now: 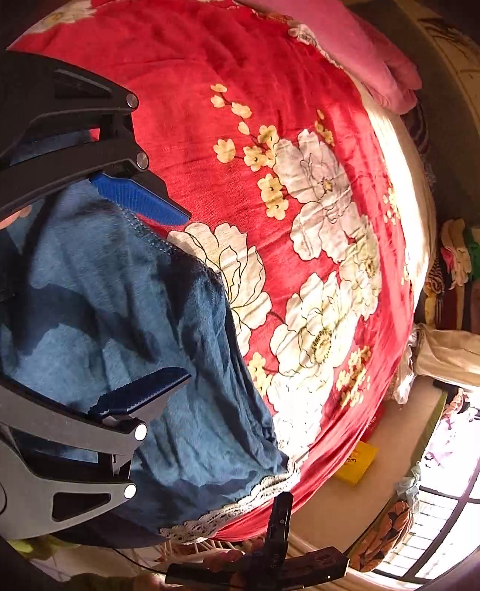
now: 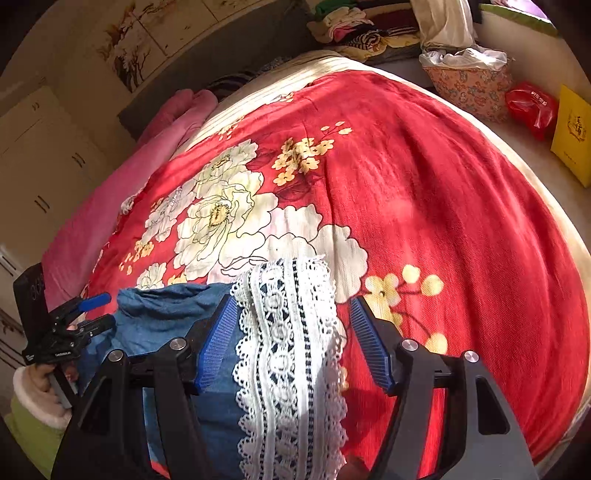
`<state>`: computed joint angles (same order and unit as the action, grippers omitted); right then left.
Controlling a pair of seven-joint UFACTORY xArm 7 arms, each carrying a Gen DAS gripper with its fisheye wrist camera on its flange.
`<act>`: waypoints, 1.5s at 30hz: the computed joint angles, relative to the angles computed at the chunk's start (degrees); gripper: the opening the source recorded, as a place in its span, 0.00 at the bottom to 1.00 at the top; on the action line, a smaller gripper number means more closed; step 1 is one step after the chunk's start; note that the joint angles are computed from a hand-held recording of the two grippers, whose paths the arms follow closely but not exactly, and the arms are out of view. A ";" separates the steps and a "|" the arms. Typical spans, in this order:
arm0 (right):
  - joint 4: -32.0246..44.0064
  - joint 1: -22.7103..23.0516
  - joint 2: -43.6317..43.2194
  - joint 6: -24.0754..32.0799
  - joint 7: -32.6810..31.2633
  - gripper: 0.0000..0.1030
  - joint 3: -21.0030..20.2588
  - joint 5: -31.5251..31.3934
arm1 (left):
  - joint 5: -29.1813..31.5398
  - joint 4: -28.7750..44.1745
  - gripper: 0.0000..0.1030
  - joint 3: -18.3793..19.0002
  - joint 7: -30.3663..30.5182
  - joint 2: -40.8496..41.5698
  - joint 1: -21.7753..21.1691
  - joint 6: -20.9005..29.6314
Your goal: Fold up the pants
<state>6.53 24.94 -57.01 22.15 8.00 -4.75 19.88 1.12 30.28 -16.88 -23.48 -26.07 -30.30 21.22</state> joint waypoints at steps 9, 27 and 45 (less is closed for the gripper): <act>0.31 13.75 7.06 -8.59 -11.12 0.47 -10.47 8.17 | -10.11 2.48 0.63 6.08 9.06 8.97 -4.31 -4.48; 8.06 5.91 12.15 -8.11 -11.14 0.15 -4.54 2.56 | -4.36 13.24 0.03 0.66 3.42 16.10 2.53 -6.07; -5.37 -9.07 -16.68 6.23 0.73 0.64 2.63 0.26 | -2.32 -8.08 0.62 -1.97 -17.23 -13.85 5.04 -7.26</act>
<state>1.16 15.86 -73.69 28.38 8.73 -2.12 20.15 -1.20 22.20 -18.85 -40.71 -39.92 -25.26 13.96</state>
